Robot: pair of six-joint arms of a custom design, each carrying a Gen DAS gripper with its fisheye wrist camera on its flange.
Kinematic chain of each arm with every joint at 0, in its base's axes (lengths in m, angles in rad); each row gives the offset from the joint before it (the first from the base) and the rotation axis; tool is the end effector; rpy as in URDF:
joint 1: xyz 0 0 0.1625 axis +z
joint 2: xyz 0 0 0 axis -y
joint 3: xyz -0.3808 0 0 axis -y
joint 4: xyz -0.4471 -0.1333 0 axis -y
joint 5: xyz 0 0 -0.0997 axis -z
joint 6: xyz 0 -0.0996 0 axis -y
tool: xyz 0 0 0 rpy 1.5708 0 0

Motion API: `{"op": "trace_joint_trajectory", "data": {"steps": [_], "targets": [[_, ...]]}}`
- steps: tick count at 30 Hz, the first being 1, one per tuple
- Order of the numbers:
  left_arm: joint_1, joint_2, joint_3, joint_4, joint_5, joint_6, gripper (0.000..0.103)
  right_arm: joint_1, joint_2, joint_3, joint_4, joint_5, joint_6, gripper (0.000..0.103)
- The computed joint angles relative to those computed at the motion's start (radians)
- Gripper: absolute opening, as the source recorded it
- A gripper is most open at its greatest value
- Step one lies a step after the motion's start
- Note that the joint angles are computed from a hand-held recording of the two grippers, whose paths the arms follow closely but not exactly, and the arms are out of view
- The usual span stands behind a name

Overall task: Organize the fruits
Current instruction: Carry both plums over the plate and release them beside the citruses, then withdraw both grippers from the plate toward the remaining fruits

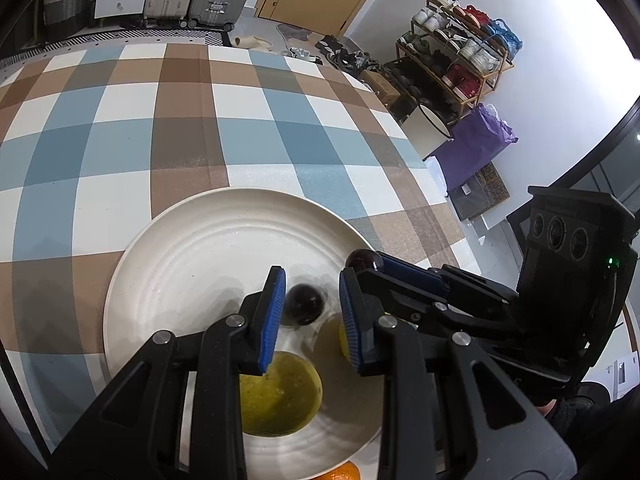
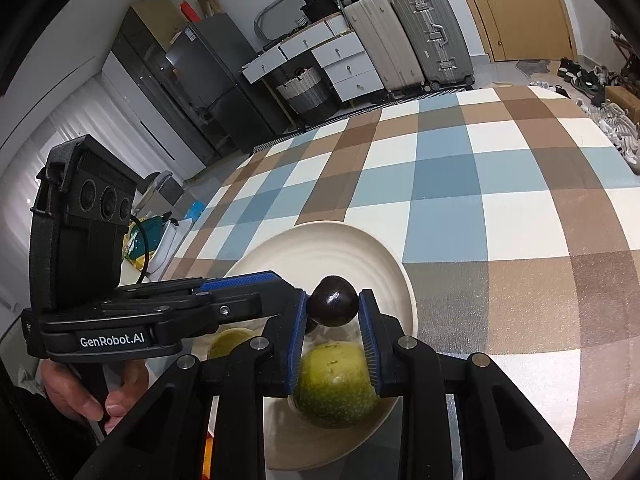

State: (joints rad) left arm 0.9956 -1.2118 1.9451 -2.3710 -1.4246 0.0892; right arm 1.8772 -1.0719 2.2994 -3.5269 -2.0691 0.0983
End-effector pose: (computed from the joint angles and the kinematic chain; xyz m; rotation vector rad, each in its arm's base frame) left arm -0.1872 -0.5604 0.1281 0.9753 2.8498 -0.1509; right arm 0.2221 -0.4178 0.0770 0.0191 -2.6045 1.1009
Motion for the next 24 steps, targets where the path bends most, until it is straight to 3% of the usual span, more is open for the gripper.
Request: {"op": "trace_joint_trajectory", "data": {"steps": [2, 5, 17, 21, 24], "targets": [[-0.001, -0.004, 0.004, -0.006, -0.001, -0.004, 0.024, 0.008, 0.001, -0.004, 0.01, -0.021, 0.002, 0.028], [-0.012, -0.026, 0.02, -0.023, 0.008, -0.003, 0.024, 0.033, 0.007, -0.004, -0.019, -0.068, -0.008, 0.052], [-0.065, -0.228, 0.13, -0.019, 0.048, -0.033, 0.024, 0.187, -0.023, 0.026, -0.076, -0.216, 0.004, 0.053], [-0.096, -0.335, 0.199, -0.002, 0.09, -0.047, 0.024, 0.25, -0.019, 0.032, -0.096, -0.268, 0.02, 0.066], [-0.109, -0.409, 0.243, 0.021, 0.102, -0.058, 0.025, 0.3, -0.008, 0.029, -0.104, -0.31, 0.031, 0.068]]}}
